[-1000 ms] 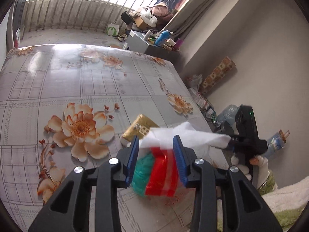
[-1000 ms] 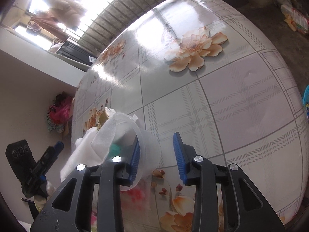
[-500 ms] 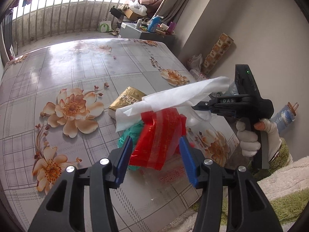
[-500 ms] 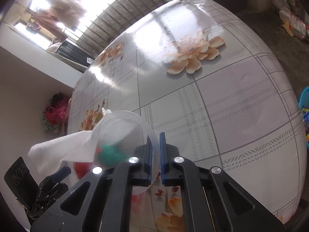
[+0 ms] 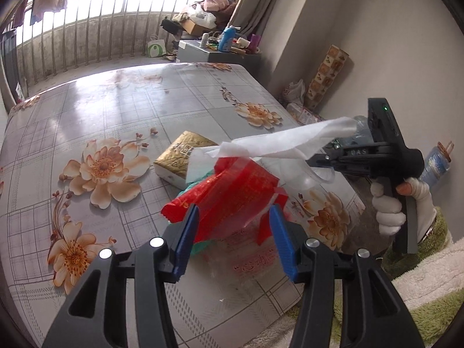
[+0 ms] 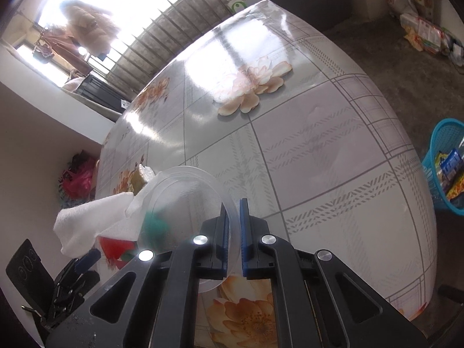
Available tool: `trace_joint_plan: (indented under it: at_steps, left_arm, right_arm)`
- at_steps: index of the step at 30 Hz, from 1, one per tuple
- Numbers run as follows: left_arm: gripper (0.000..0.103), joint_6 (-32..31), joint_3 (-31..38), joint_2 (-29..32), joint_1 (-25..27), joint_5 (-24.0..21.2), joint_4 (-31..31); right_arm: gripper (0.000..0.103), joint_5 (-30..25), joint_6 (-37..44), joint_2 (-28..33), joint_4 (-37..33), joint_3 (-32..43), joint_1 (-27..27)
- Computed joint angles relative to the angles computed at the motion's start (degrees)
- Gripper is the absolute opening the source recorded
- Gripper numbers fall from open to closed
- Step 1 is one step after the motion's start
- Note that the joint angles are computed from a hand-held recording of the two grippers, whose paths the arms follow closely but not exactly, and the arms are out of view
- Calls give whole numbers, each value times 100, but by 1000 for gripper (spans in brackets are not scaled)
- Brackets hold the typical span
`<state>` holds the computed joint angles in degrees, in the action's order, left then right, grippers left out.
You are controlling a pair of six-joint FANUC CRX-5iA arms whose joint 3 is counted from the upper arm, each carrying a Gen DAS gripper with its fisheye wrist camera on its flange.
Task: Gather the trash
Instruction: 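Grasp the red-and-green plastic bag with the left tool while the right tool holds the bowl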
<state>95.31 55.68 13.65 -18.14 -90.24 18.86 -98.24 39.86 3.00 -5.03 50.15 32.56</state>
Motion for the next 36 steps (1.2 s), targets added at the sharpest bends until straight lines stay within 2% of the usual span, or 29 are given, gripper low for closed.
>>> trace_joint_plan:
  at_steps: [8, 14, 19, 24, 30, 34, 36]
  left_arm:
    - [49, 704, -1248, -492, 576, 480, 732]
    - [49, 825, -2310, -776, 838, 1039, 1704]
    - [49, 858, -2916, -917, 965, 1282, 2235]
    - [49, 504, -3144, -1051, 992, 1529, 2582]
    - [49, -257, -3686, -1301, 985, 2049, 3501]
    - [49, -487, -4138, -1419, 901, 2399, 4141]
    - [49, -344, -4081, -1379, 880, 2384, 4039]
  right_arm:
    - [5, -76, 138, 223, -24, 294, -81]
    - [5, -32, 146, 162, -62, 174, -90]
    - [5, -71, 147, 203, -133, 210, -112]
    - [5, -99, 181, 235, -169, 255, -128]
    - [5, -109, 187, 257, -197, 275, -151]
    - [5, -111, 182, 257, -211, 257, -162]
    - [5, -107, 180, 252, -206, 246, -159]
